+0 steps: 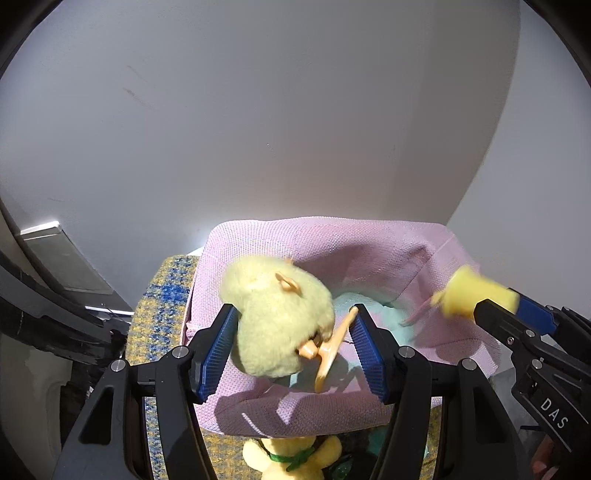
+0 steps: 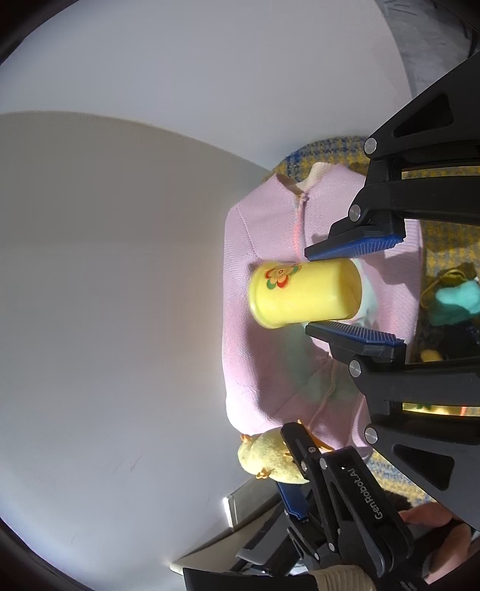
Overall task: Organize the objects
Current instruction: 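Carry the chick with the left gripper while the right gripper carries the cup to the basket, then open both grippers to drop the chick and cup into the basket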
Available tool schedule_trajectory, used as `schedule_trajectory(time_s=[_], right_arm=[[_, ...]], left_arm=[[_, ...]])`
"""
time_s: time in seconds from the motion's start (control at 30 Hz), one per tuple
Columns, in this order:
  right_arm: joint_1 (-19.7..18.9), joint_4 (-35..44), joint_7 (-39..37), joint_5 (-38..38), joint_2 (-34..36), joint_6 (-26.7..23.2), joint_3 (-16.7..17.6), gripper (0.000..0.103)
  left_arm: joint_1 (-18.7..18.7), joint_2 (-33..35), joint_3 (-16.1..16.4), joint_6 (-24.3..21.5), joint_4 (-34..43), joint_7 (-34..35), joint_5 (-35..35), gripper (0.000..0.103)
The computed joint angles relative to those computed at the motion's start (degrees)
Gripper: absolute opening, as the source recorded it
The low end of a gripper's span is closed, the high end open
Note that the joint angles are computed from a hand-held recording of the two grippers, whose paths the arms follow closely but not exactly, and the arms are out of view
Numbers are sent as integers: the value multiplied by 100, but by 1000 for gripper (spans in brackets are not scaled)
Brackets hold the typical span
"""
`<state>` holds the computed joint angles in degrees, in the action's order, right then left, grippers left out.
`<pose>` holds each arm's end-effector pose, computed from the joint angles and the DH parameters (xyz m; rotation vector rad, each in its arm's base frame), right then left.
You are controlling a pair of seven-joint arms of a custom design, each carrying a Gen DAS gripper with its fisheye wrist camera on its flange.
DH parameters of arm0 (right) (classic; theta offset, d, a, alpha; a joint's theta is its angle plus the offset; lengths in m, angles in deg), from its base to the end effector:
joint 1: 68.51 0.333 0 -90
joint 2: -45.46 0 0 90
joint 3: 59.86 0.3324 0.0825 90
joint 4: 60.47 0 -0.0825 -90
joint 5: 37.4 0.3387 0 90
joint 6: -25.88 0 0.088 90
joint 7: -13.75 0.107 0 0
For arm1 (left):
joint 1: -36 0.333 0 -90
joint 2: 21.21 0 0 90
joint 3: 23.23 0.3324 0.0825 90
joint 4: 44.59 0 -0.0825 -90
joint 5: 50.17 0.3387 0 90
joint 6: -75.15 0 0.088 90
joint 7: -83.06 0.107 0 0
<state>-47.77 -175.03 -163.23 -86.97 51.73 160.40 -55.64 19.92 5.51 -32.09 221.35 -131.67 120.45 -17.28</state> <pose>0.5173 0.2270 0.4730 -1.1908 2.3601 -0.8229 0.6375 -0.2801 0.4899 -1.9665 1.7219 -0.6996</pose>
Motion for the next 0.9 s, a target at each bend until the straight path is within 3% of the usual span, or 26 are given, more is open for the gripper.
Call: schedule_trajectory(time_s=[0.03, 0.1, 0.13, 0.37, 0.9], right_arm=[[-3, -13, 10, 0, -7, -2, -5, 46], [40, -64, 208, -143, -83, -167, 0, 84], [85, -98, 340, -273, -144, -324, 24, 88], [87, -88, 380, -171, -171, -443, 91, 90], [527, 257, 431, -265, -425, -1580, 429, 90]], left_arm=[[-21, -1, 20, -38, 15, -10, 33, 68], [-115, -66, 115, -68, -23, -182, 225, 90], [-160, -131, 174, -10, -106, -327, 369, 92], [-195, -285, 154, -232, -165, -560, 657, 95], [-60, -1469, -33, -109, -1346, -1280, 1229, 97]])
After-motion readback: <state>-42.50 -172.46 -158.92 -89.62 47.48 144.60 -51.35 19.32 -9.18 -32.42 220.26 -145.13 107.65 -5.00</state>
